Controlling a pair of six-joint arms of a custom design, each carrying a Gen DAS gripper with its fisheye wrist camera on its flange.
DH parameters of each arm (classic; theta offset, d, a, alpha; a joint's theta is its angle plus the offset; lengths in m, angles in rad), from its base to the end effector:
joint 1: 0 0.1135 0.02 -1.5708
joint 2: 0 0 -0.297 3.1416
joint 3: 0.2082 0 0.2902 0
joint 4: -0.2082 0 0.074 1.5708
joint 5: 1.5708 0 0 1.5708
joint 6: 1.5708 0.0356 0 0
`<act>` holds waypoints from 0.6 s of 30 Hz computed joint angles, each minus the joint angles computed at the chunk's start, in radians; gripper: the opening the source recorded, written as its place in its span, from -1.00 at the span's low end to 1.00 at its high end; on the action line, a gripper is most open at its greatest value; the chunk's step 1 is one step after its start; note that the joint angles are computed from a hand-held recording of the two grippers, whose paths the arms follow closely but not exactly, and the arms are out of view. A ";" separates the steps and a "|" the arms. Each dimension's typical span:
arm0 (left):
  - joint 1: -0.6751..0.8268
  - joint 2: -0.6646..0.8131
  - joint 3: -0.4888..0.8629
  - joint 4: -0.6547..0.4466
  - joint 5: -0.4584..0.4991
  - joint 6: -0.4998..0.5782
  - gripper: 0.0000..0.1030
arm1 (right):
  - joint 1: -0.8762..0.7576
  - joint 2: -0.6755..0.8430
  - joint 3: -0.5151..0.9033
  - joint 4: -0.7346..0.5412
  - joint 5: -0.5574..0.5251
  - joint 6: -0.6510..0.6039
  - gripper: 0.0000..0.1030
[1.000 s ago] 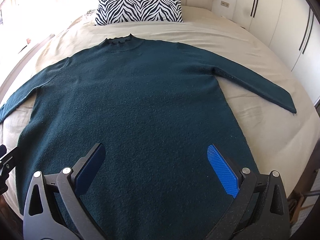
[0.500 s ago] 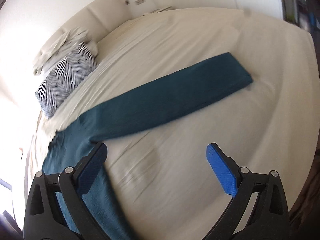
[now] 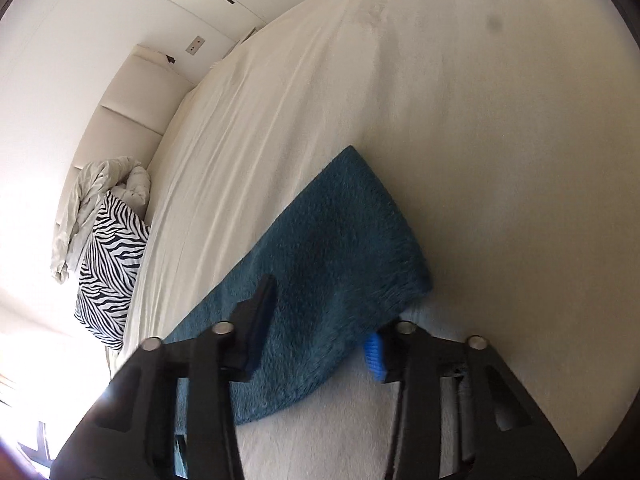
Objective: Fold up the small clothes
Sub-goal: 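Grasp a sleeve cuff with the right tool and fold it across the body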
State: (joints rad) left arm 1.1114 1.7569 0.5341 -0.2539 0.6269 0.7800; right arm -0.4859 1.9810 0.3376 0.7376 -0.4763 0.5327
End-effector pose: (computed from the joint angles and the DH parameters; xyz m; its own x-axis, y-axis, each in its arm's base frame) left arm 0.1242 0.2039 0.0565 -0.8071 -0.3471 -0.4775 -0.1882 0.9180 -0.3491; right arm 0.2224 -0.0990 0.0152 -0.5157 0.7828 -0.3483 0.4954 0.6041 0.6242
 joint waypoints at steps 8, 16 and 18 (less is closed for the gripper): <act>-0.001 0.083 0.115 -0.107 0.110 -0.006 0.76 | 0.445 -0.322 0.087 -0.246 0.275 0.028 -0.83; 0.078 0.179 0.260 -0.281 0.201 0.037 0.76 | 1.186 -0.198 0.426 -0.444 0.539 -0.021 -0.84; 0.094 0.219 0.300 -0.322 0.210 0.045 0.76 | 1.315 -0.062 0.546 -0.474 0.564 -0.012 -0.83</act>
State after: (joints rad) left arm 1.2055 1.9760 0.8337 -0.5755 0.8371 0.8251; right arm 0.8291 1.9186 0.8831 0.2637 0.0879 0.5207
